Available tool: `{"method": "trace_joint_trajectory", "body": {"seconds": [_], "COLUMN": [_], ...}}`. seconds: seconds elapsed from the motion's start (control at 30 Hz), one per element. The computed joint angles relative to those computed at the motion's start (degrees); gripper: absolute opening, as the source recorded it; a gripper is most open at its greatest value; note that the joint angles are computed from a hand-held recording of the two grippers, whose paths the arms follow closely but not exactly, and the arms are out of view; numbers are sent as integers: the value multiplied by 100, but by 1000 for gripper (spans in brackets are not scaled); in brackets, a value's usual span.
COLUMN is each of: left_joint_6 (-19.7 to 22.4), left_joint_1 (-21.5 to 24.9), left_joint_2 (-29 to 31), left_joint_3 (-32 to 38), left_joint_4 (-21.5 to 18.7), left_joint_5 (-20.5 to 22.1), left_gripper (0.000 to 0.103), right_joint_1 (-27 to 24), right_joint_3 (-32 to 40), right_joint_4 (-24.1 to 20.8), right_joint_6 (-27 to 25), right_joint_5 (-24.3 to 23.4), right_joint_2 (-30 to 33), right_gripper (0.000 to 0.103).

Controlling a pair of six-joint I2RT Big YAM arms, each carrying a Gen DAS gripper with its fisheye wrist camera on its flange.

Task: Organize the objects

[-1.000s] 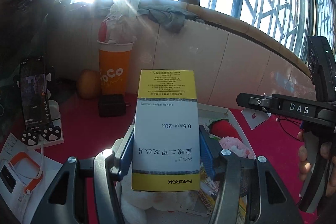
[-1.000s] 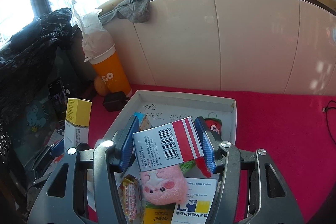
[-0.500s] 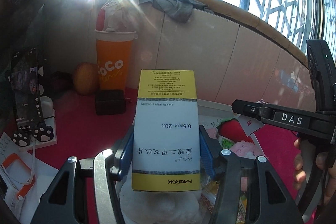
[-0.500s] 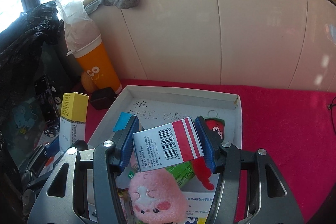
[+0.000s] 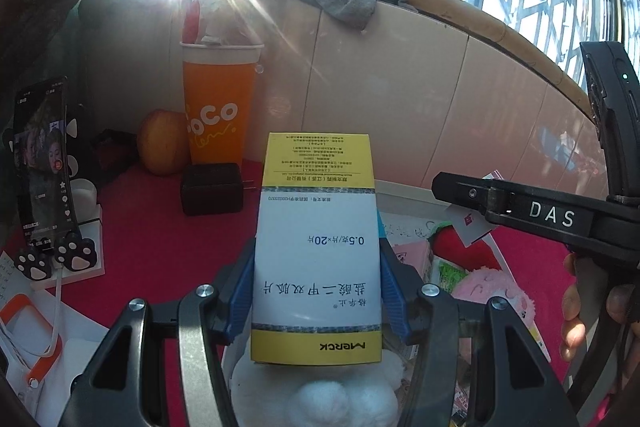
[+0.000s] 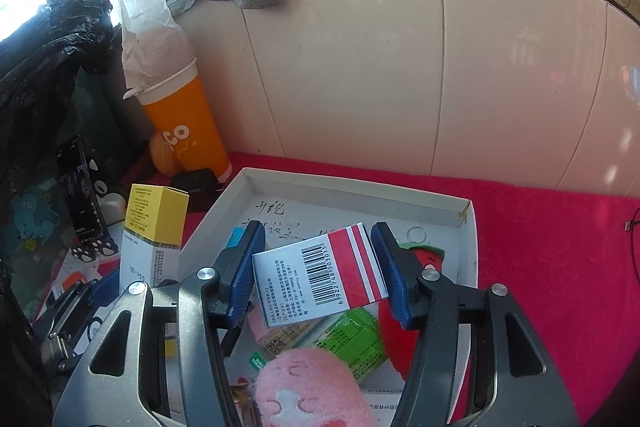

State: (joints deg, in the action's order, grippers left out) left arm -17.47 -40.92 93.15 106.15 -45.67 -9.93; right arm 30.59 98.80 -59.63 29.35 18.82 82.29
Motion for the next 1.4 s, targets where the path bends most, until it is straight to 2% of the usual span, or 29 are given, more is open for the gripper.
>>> {"method": "trace_joint_trajectory", "body": {"seconds": [0.2,0.23,0.27,0.3,0.33,0.43,0.47,0.5,0.6,1.0,1.27,1.4], "left_joint_6": [39,49,65,88,126,162,149,140,119,-2,-23,-33], "left_joint_1": [-25,-35,-47,-63,-83,-139,-162,-188,-252,-371,-499,-589], "left_joint_2": [39,54,66,65,56,58,57,39,-22,-284,-530,-591], "left_joint_3": [27,54,74,70,55,69,76,60,18,-144,-379,-345], "left_joint_4": [9,-33,-65,-60,-29,-65,-92,-91,-72,-77,16,-153], "left_joint_5": [-20,-40,-56,-71,-96,-141,-195,-263,-454,-711,-749,-950], "left_gripper": [57,63,80,88,90,92,100,103,103,103,103,103], "right_joint_1": [10,21,38,57,75,100,104,106,124,321,421,458], "right_joint_3": [-39,-42,-47,-50,-65,-142,-167,-201,-333,-605,-895,-1014], "right_joint_4": [48,68,87,99,130,188,179,179,185,144,157,188], "right_joint_6": [-4,-12,-20,-23,-25,21,58,90,174,216,404,472], "right_joint_5": [2,20,59,114,164,219,235,253,360,723,797,867], "right_joint_2": [11,3,-7,-19,-35,-101,-123,-152,-269,-592,-903,-1079], "right_gripper": [56,59,63,79,88,89,90,91,92,92,92,92]}}
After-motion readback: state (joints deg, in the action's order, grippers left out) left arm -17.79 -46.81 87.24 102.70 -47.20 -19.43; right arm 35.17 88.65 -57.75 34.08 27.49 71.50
